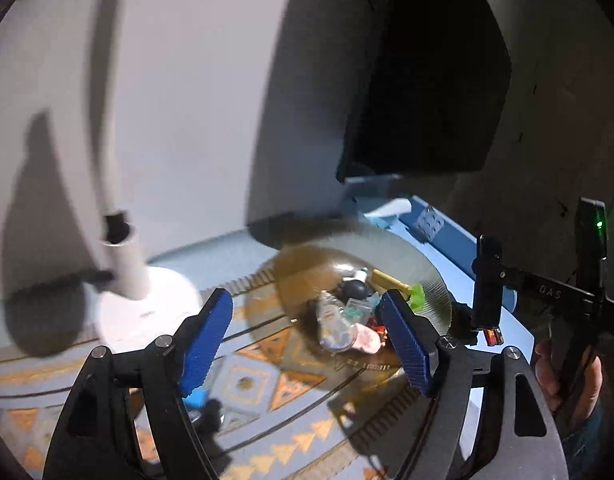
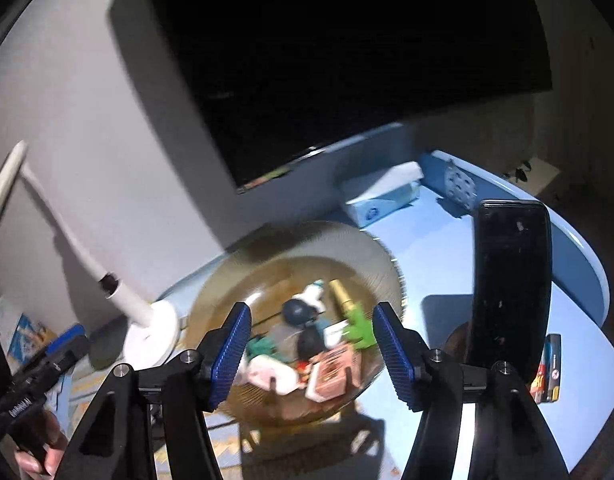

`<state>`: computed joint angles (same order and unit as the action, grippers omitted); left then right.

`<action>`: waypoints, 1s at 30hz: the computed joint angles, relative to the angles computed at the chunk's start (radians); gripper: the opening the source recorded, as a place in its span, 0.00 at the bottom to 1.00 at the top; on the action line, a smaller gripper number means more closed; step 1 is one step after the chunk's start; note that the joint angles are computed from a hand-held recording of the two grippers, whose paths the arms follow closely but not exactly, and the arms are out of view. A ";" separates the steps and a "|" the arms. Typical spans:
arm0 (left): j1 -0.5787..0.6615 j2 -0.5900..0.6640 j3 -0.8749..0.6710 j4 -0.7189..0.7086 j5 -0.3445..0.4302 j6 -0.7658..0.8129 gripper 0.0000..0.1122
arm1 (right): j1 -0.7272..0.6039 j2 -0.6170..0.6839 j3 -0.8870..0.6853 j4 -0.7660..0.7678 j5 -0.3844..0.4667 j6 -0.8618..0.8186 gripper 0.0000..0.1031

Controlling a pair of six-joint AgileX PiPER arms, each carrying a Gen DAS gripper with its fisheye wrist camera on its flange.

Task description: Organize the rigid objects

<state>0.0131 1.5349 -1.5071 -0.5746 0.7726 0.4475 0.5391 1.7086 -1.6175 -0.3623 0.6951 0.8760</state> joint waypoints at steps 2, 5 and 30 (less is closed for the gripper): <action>0.050 -0.053 0.034 -0.027 0.017 0.031 0.67 | 0.046 -0.010 -0.006 -0.016 0.011 0.019 0.60; 0.183 -0.146 0.099 -0.107 0.069 0.113 0.68 | 0.114 0.000 -0.022 -0.040 0.022 0.051 0.64; 0.500 -0.110 0.662 -0.069 -0.206 0.277 0.71 | 0.381 0.383 -0.083 -0.074 -0.039 0.147 0.74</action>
<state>0.5135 1.4250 -0.8455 -0.6433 0.5668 0.7250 0.9204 2.0920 -1.7008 -0.4365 0.6561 1.0229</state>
